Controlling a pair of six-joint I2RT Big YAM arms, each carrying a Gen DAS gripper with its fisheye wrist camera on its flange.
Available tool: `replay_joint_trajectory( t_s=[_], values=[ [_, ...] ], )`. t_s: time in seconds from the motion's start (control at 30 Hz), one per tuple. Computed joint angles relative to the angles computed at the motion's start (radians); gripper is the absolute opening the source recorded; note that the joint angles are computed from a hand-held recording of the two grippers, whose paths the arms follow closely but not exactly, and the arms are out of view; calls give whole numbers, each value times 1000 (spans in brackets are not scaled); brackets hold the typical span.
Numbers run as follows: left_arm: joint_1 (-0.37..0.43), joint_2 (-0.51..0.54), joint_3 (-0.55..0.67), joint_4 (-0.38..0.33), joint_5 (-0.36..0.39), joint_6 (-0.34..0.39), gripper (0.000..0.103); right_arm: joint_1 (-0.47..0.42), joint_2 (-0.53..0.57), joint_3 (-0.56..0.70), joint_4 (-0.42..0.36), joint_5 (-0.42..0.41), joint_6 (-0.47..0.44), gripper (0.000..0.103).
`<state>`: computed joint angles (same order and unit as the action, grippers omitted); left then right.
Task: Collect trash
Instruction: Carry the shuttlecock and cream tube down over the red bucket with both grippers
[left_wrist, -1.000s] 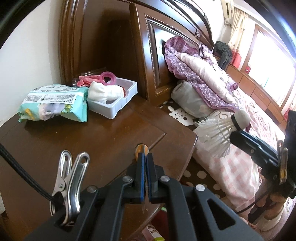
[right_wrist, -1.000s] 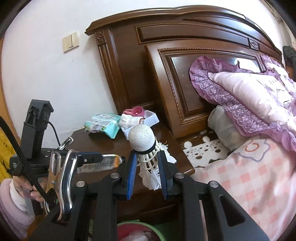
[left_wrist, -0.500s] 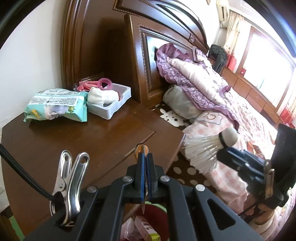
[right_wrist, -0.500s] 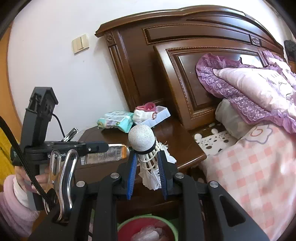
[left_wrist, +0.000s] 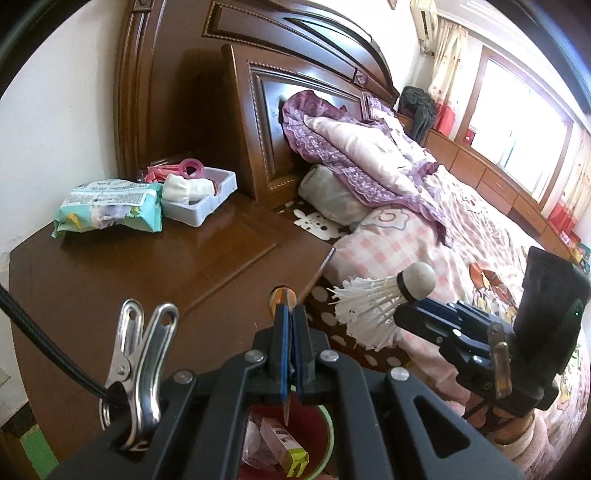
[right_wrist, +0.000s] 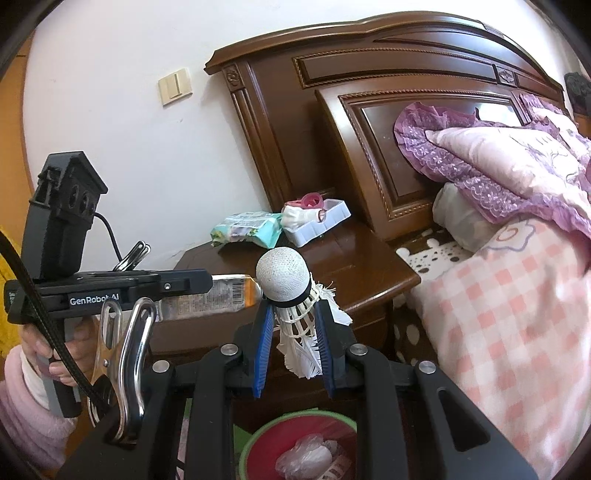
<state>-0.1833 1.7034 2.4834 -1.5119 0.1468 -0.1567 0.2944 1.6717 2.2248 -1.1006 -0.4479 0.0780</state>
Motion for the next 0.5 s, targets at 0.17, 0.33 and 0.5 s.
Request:
replay_joint_trajectory(
  t_s=[0.17,0.33,0.5],
  values=[
    [-16,-65,-105,35,-4,-5,2,-5,-51,-88,32,-21,25,24],
    [-33,-135,-227,67,-29,-15,2,-4,-101,-179,59,-26,45,24],
    [-47,-192,-342,103,-31,-37,2,0,-142,-272,72,-34,65,24]
  ],
)
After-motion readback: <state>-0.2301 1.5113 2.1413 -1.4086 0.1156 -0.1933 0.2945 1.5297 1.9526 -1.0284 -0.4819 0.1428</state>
